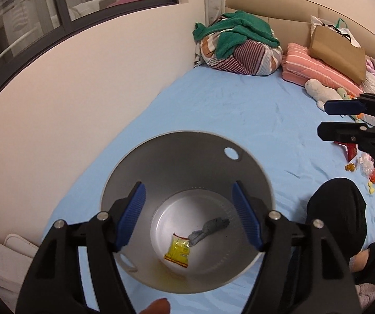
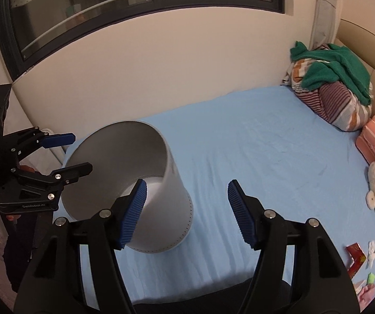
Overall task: Collect trash
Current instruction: 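Carry both items to the grey bin and open both tools to drop them, then return both tools to the bed toward the orange rubber bands and yellow bow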
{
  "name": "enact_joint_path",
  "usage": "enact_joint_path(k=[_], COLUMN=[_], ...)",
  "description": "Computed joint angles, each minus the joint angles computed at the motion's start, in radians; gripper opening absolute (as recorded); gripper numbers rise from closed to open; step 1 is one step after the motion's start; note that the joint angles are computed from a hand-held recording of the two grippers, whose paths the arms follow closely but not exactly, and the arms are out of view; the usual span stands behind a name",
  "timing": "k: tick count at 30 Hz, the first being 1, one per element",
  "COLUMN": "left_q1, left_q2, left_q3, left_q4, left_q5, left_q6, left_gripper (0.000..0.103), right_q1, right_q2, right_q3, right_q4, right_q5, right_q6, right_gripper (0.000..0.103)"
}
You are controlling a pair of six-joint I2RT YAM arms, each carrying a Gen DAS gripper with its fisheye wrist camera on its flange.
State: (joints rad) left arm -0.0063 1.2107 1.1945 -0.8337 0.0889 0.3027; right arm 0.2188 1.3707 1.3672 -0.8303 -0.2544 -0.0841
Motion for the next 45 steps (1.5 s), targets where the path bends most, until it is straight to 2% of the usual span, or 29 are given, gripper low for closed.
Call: enact_joint_path(k=[4,8,14,19,26,29,35,41,45], left_q1=[-0.159,-0.338,-0.585,-0.765,-0.951,-1.012,-1.088,-1.108,-1.103], left_q2=[0.027,0.097,0.246,0.426,0.723,0.841,1.062,1.285,1.466], left_q3=[0.002,0.026,0.089,0.182,0.406,0.509,0.717,0.973,1.233], left_q4=[0.043,0.094,0.201,0.280,0.290,0.289,0.256,0.162,0.051], left_q5=[-0.037,-0.073,-0.127,-0.164,-0.120,-0.104,-0.075,-0.070,-0.060], left_q6=[-0.049,-0.107,-0.174,-0.210,-0.252,-0.267,-0.294,-0.316,-0.326], left_gripper=[0.070,0.070,0.075,0.075,0.075,0.075,0.075,0.075,0.075], right_q1=[-0.202,-0.498,-0.969,-1.263,-1.477,-1.517,-1.607,-1.605,-1.584], right_q2=[-0.129,-0.220,-0.241,-0.180,-0.068,-0.009,0.162,0.346,0.474], right_q3=[-0.123,-0.198,-0.236,-0.261,-0.340,-0.387,-0.432,-0.431,-0.410], right_q4=[-0.002,-0.047,-0.102,-0.039,0.138,0.254,0.414,0.567,0.667], right_q5=[-0.060,-0.146,-0.251,-0.263,-0.214,-0.181,-0.187,-0.149,-0.108], right_q6=[-0.063,-0.191,-0.421,-0.535,-0.556,-0.541,-0.541,-0.491,-0.481], right_gripper=[0.065,0.066,0.069,0.070,0.070,0.070,0.070,0.070,0.070])
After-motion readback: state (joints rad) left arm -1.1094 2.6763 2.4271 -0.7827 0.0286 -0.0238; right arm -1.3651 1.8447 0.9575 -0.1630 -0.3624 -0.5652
